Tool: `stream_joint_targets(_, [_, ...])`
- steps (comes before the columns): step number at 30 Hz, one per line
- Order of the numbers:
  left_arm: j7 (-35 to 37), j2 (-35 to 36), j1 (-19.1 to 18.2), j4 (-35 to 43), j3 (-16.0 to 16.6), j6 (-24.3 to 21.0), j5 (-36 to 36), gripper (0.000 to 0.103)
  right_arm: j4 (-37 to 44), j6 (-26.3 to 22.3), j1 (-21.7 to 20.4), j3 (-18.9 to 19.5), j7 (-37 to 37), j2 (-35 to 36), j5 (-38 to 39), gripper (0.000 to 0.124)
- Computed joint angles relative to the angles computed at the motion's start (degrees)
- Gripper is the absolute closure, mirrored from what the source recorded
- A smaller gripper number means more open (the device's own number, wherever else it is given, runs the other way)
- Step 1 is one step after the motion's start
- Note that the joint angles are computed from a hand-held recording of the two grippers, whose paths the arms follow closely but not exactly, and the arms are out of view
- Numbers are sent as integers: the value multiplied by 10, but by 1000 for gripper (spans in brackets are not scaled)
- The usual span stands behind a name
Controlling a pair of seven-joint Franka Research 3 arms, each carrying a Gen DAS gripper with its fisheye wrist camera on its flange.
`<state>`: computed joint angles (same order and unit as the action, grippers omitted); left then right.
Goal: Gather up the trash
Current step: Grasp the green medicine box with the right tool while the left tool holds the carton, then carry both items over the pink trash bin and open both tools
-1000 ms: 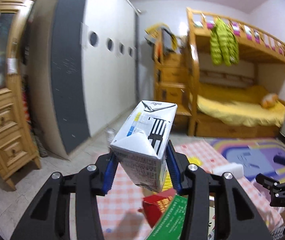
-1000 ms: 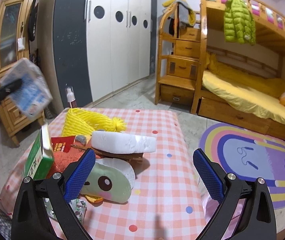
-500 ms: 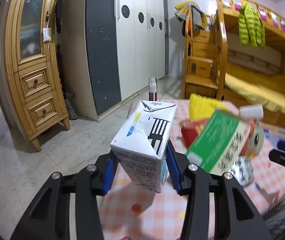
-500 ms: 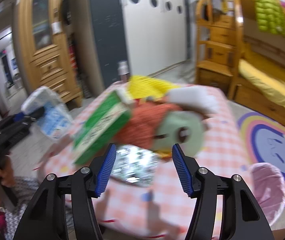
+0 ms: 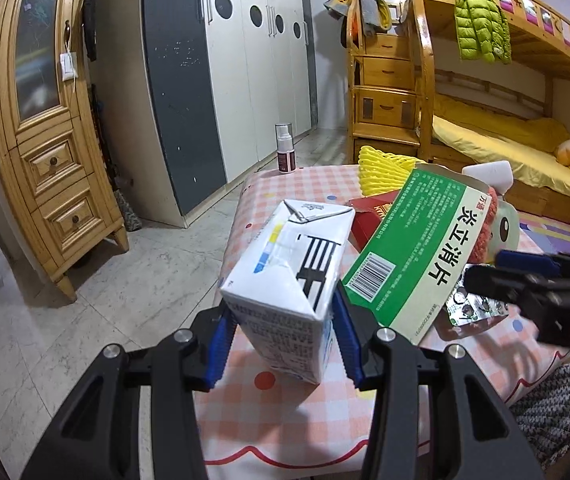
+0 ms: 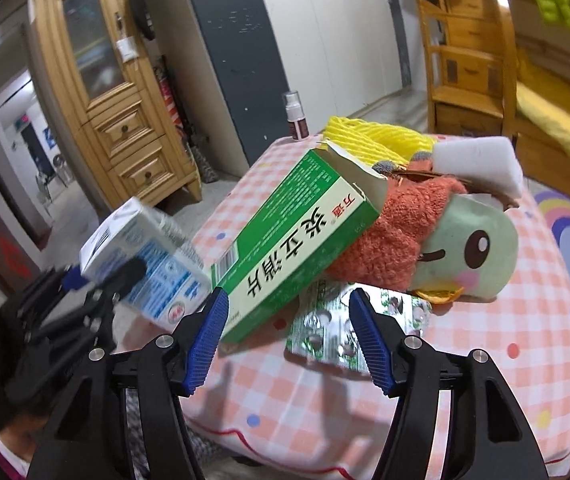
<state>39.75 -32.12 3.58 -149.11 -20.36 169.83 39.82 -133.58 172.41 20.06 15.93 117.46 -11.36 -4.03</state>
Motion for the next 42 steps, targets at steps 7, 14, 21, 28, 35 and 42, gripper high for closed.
stream_joint_targets(7, [-4, -5, 5, -5, -6, 6, 4, 59, 46, -30, 35, -32, -30, 48, 60, 61])
stream_joint_targets(14, [-22, -9, 10, -4, -14, 5, 6, 59, 33, 4, 106, -75, -206, 39, 270, 95])
stream_joint_targets(21, [-83, -72, 55, -25, -45, 56, 16, 59, -60, 136, 60, -13, -233, -78, 270, 101])
stream_joint_targets(28, [2, -27, -80, -2, 14, 105, -52, 59, -144, 110, -132, 122, -159, -264, 226, 101])
stream_joint_targets(35, [103, 92, -191, 83, 33, 102, -110, 59, -229, 39, -215, 129, -94, -401, 177, 101])
stream_joint_targets(42, [160, 232, -233, 202, -1, 81, -128, 59, -322, -28, -262, 78, -42, -494, 135, 101])
